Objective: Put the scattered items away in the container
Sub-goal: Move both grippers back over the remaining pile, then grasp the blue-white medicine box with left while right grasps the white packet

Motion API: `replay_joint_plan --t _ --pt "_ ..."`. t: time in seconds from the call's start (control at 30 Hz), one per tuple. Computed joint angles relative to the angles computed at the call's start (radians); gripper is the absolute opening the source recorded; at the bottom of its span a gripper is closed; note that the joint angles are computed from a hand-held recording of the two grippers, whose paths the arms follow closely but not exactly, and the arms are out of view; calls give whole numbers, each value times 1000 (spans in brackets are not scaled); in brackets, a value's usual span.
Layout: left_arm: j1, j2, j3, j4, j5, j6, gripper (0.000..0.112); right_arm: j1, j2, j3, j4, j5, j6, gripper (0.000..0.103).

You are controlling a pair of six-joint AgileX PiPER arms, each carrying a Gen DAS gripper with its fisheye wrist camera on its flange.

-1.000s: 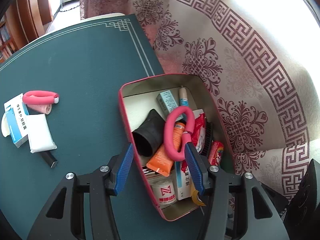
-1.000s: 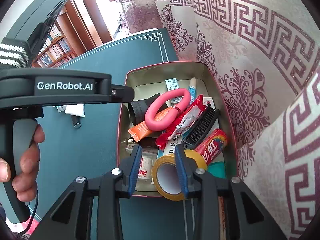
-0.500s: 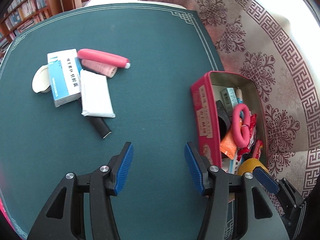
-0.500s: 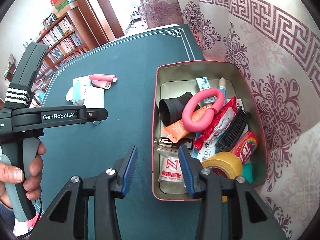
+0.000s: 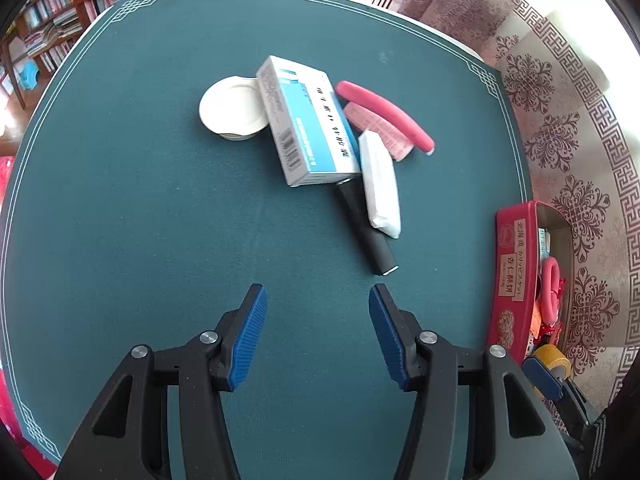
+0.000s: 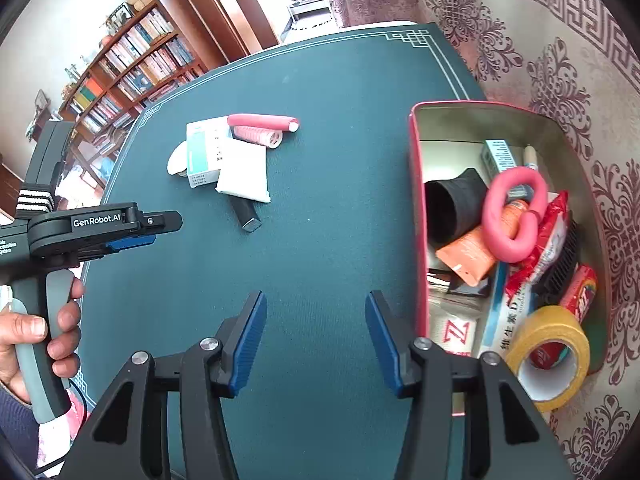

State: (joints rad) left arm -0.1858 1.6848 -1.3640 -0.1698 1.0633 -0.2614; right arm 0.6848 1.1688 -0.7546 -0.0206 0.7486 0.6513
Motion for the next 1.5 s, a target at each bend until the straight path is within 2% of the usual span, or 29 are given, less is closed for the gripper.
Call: replay_joint_plan --t 0.3,0.4,0.7,0.77,1.0,1.17,1.27,1.3,1.33,1.47,1.5 --pt "82 51 -31 -40 17 81 56 65 191 -121 -8 -42 24 56" --pt "112 97 -82 -75 32 114 57 76 231 -151 -11 -50 39 63" --pt "147 247 -254 -171 77 119 57 62 302 -188 8 -55 57 67" --pt "148 283 -294 -197 85 111 60 54 311 -193 11 -56 59 67" --pt "131 409 -444 -199 104 76 61 20 341 -214 23 -61 47 68" --pt "152 423 -420 -258 67 92 62 -7 380 -240 46 -66 10 68" --pt "142 454 -464 -253 56 84 61 -17 408 -267 56 -67 -13 68" --pt "140 455 -466 -252 52 89 58 -21 417 -278 61 -68 -24 68" --pt "139 455 -466 -266 45 102 49 -25 428 -291 66 -69 -35 68" --pt "124 470 -505 -284 47 110 38 -39 475 -354 83 -76 -76 68" --pt "126 468 -505 -294 49 121 31 -43 489 -371 90 -79 -87 68"
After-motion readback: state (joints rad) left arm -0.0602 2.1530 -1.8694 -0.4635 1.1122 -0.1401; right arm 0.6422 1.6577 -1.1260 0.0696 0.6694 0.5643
